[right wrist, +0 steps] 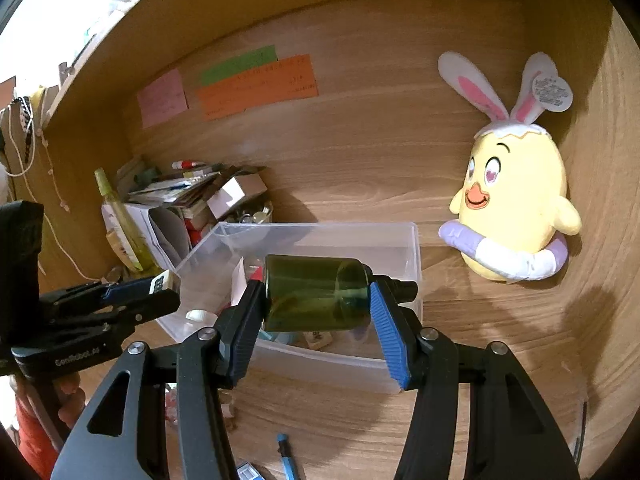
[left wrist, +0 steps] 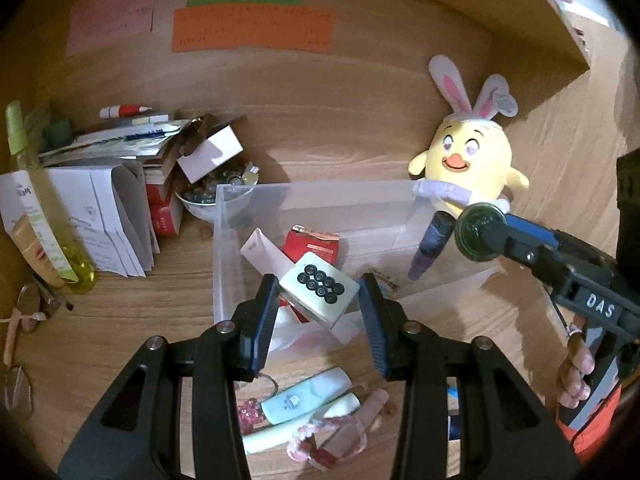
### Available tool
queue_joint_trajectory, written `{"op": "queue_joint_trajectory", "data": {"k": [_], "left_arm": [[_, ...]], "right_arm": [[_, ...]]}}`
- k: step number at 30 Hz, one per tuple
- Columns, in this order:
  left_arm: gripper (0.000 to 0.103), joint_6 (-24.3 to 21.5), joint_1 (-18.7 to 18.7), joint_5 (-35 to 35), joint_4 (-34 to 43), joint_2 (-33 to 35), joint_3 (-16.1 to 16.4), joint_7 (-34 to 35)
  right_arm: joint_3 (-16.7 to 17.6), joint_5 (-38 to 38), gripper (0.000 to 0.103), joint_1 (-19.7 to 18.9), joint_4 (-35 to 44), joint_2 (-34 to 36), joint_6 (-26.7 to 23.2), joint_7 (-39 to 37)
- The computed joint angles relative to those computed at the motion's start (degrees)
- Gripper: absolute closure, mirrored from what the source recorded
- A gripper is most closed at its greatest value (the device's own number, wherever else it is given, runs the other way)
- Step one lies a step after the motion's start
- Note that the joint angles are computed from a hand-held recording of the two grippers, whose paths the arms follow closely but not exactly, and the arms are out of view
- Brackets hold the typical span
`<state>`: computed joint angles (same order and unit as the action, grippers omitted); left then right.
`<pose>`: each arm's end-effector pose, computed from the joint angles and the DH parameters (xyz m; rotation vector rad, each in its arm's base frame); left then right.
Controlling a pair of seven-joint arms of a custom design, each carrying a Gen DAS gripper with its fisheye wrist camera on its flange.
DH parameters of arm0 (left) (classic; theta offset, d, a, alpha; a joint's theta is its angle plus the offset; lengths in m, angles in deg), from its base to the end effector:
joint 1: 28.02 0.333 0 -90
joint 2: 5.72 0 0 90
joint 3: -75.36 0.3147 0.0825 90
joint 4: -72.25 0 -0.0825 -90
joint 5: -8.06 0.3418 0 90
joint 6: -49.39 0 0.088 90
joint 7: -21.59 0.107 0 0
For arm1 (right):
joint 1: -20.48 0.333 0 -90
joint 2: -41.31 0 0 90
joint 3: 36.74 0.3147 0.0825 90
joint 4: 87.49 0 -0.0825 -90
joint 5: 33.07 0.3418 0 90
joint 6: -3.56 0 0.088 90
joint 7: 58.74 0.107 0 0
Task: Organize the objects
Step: 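Lift the green bottle and white block over the clear box, then lower the bottle and block into the box and open both grippers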
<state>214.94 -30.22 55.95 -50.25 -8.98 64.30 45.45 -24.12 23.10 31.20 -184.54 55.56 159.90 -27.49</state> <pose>0.5074 -0.1662 0.5288 -1.8532 1.5353 -0.8892 0.6027 0.2090 0.5432 -1.9042 0.9573 -0.3177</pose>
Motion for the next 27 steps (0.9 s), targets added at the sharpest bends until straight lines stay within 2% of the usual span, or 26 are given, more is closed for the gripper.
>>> {"op": "queue_joint_trajectory", "data": {"k": [12,15,19,27], "left_arm": [[0.062,-2.0,-2.0,-7.6,3.1,4.4,2.4,7.6],[0.062,-2.0,-2.7,-9.0,3.5,5.1,3.0,9.1],[0.062,-1.9,-3.4,-9.1,4.3,5.8,3.8,9.8],[0.062,-2.5,-4.3,-10.1,5.4,7.2,5.0,10.3]], "right_arm": [[0.6,-7.2,0.053,0.4,1.9,3.3,0.2,6.3],[0.4,-11.1,0.053,0.8,2.8,4.6,0.8,9.7],[0.9,-15.7,0.053,0.7,4.2,6.2,0.3,13.7],[2.3,-20.7,0.053,-0.1,4.7,7.3,-0.2,17.0]]}}
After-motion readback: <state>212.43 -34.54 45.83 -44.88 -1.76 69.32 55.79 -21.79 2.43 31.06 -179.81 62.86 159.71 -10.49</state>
